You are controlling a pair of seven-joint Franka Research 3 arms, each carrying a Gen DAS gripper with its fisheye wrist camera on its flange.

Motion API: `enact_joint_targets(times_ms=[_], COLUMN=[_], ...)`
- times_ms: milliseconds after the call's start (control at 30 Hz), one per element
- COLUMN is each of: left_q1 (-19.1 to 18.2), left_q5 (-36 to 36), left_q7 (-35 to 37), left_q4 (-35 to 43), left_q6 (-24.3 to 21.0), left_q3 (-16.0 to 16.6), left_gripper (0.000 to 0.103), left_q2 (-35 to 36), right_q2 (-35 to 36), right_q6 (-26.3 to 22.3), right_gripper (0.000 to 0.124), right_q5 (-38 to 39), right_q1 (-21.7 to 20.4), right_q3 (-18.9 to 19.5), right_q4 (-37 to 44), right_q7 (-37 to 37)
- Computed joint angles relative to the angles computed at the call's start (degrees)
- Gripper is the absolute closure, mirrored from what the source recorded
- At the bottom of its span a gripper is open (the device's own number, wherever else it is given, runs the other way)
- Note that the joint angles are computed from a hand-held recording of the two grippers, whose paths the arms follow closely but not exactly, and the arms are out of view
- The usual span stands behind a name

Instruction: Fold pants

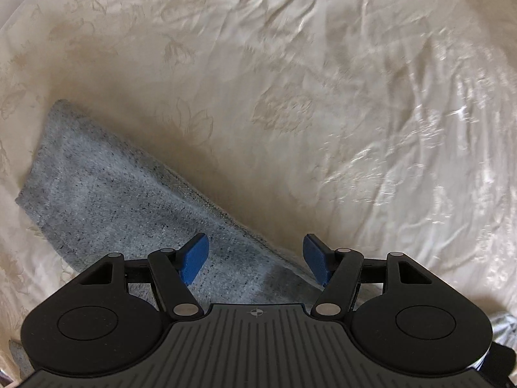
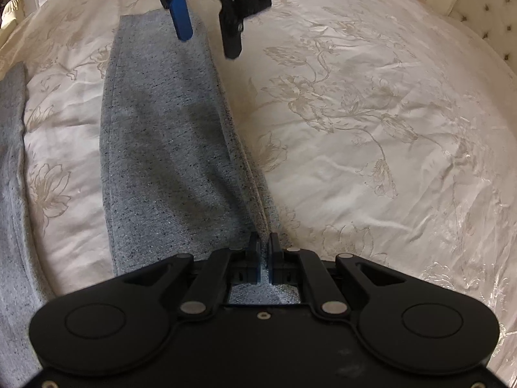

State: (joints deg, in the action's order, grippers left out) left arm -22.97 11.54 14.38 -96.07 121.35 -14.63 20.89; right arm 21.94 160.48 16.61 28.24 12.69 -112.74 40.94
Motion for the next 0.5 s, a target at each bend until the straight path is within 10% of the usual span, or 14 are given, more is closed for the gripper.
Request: enact_joint_targets(times_ms=[100,200,500], left_q1=[1.02,2.18,-5.46], left_q5=[-2.37,-6.73,5.63], left_q7=[2.23,2.98,-6.65], left_q4=[1.44,-0.25,-8.53], left_q6=[-0.68,1.23,-1.53], left_q3=[-0.36,-1.19,-2.85], left_gripper=[0.043,0.089,0.097], left_q2=[2.34,2.19,-11.54], right_q2=[-0.42,-1.54,-13.15], right_q6=[0.50,0.90,3.92], right_gripper=[0.118,0.118,0.118], right_q5=[-0.72,-0.56,6.21], right_q1=[0.38,0.56,0.27], right_q3=[-0.14,-0.11,2.08], right_q4=[-0.71,-1.87,-12.56], right_q7=[-0.33,0.23,0.33])
